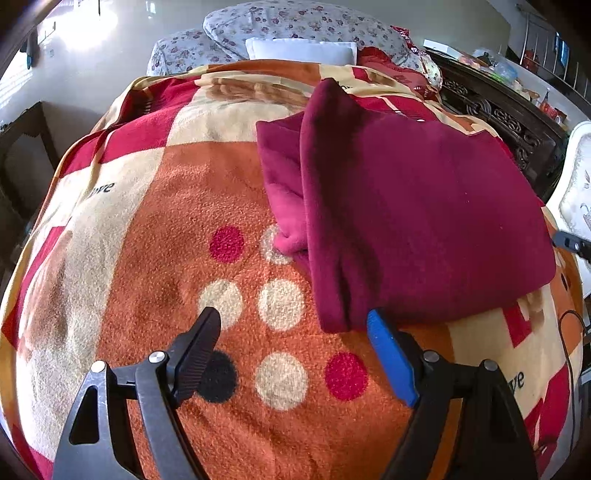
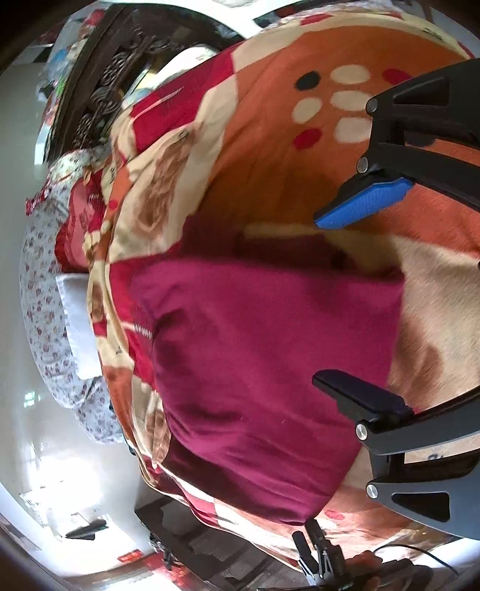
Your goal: Fold small clothes
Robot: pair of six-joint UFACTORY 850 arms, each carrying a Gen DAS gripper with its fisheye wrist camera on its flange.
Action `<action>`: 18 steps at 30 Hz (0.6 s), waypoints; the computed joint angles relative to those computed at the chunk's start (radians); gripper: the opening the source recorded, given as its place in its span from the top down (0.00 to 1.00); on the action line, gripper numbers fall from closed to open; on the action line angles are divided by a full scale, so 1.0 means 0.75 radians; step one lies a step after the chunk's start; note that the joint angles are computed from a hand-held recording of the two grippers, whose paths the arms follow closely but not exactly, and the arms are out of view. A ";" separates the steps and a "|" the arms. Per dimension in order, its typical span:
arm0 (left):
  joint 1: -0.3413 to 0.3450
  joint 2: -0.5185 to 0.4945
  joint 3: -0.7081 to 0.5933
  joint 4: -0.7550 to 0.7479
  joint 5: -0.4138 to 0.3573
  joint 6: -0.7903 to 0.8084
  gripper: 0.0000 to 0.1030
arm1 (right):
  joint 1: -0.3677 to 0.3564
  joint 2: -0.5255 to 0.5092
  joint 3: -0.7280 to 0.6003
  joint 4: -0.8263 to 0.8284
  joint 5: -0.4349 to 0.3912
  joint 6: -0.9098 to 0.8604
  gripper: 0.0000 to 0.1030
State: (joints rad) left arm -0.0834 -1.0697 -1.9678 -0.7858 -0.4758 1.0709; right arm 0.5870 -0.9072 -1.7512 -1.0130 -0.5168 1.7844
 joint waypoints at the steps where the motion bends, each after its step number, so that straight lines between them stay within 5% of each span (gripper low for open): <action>1: 0.000 -0.006 -0.010 -0.002 -0.008 -0.004 0.21 | -0.001 0.007 0.019 -0.002 0.009 0.018 0.20; 8: -0.011 -0.050 -0.068 -0.044 -0.022 0.060 0.22 | -0.010 0.032 0.119 -0.130 0.137 0.215 0.24; 10: -0.010 -0.074 -0.106 -0.025 -0.054 0.031 0.36 | -0.018 0.007 0.097 -0.111 0.194 0.145 0.76; 11: -0.008 -0.097 -0.150 0.006 -0.108 -0.011 0.51 | -0.018 -0.013 0.077 -0.093 0.202 0.096 0.83; 14: -0.007 -0.118 -0.196 0.017 -0.197 -0.058 0.73 | 0.003 -0.025 0.067 -0.228 0.153 0.194 0.89; 18: -0.033 -0.043 -0.084 0.037 -0.083 0.002 0.84 | 0.010 0.043 0.149 -0.410 0.136 0.375 0.93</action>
State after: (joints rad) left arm -0.1081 -1.1018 -2.0310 -0.7579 -0.5382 1.0722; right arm 0.5949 -0.8748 -1.6395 -1.3204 -0.4151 2.0657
